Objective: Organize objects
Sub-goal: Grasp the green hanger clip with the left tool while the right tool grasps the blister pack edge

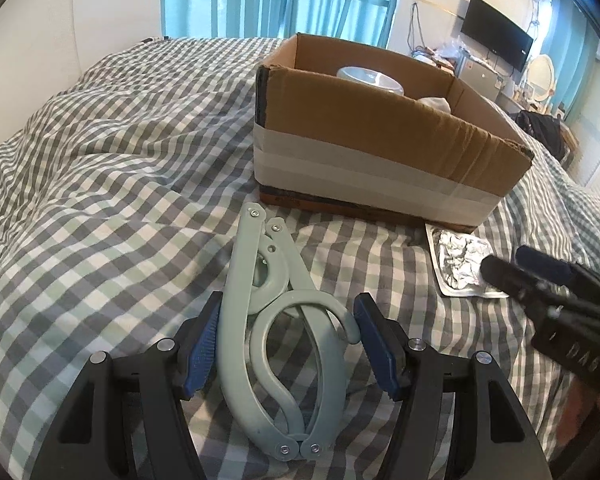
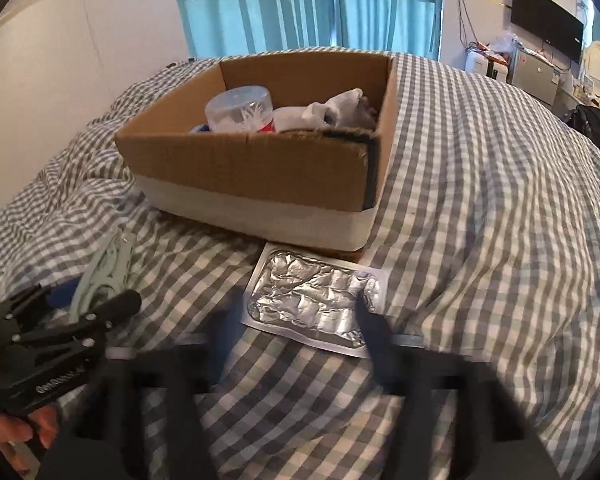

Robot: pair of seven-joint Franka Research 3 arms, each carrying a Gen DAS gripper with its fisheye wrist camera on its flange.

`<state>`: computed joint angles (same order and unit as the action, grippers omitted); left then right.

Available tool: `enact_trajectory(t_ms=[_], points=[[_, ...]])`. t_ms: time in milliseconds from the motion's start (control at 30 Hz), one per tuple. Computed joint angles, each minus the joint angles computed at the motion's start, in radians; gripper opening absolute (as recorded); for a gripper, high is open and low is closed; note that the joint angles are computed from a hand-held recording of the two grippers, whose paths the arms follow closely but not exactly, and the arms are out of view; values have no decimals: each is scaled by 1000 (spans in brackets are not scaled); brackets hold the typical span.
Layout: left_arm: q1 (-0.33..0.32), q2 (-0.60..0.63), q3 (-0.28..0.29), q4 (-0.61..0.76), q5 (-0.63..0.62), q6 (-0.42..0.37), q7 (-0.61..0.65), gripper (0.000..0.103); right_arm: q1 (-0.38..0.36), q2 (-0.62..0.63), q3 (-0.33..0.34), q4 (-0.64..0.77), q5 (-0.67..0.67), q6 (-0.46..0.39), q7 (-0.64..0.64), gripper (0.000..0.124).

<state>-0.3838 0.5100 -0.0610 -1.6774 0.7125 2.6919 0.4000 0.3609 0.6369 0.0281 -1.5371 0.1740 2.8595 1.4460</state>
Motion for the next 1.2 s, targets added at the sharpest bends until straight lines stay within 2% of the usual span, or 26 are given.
enact_trajectory(t_ms=[33,133,233,300,467,500,567,667,800,867,933,1000,1133,1167,1200], points=[[-1,2,2,5,0,-5,-1,66,5,-4,-4,-11,-5,9,-1,64],[-7,1,14,13,15,-22,-17,66,33,29,-29,38,-47,-50,0,66],[0,-6,15,3,26,-11,-32,66,44,53,-31,66,-81,-84,-23,78],[5,-6,11,-1,26,-3,-31,66,60,72,-46,83,-110,-105,-25,81],[6,-4,9,0,29,1,-24,66,144,92,-152,75,-217,-49,66,81],[5,-4,9,0,29,2,-25,66,145,92,-157,74,-222,-45,85,79],[5,-4,9,1,29,0,-25,66,123,83,-140,67,-210,-38,101,61],[4,-5,9,0,32,-4,-24,66,121,68,-150,53,-221,-17,129,45],[3,-4,9,3,34,-10,-24,66,149,65,-192,50,-265,15,166,31],[3,-3,10,4,35,-11,-24,66,187,72,-238,56,-305,31,205,23],[1,-2,9,6,36,-16,-22,66,192,67,-249,50,-320,62,220,19],[1,1,8,9,36,-21,-17,66,179,46,-237,29,-318,96,216,17],[0,3,7,14,38,-28,-9,66,127,20,-181,15,-278,112,166,13],[0,2,6,14,37,-29,-8,66,111,12,-163,10,-264,114,149,0],[1,1,5,14,35,-29,-8,66,92,0,-136,-1,-244,120,129,0]])
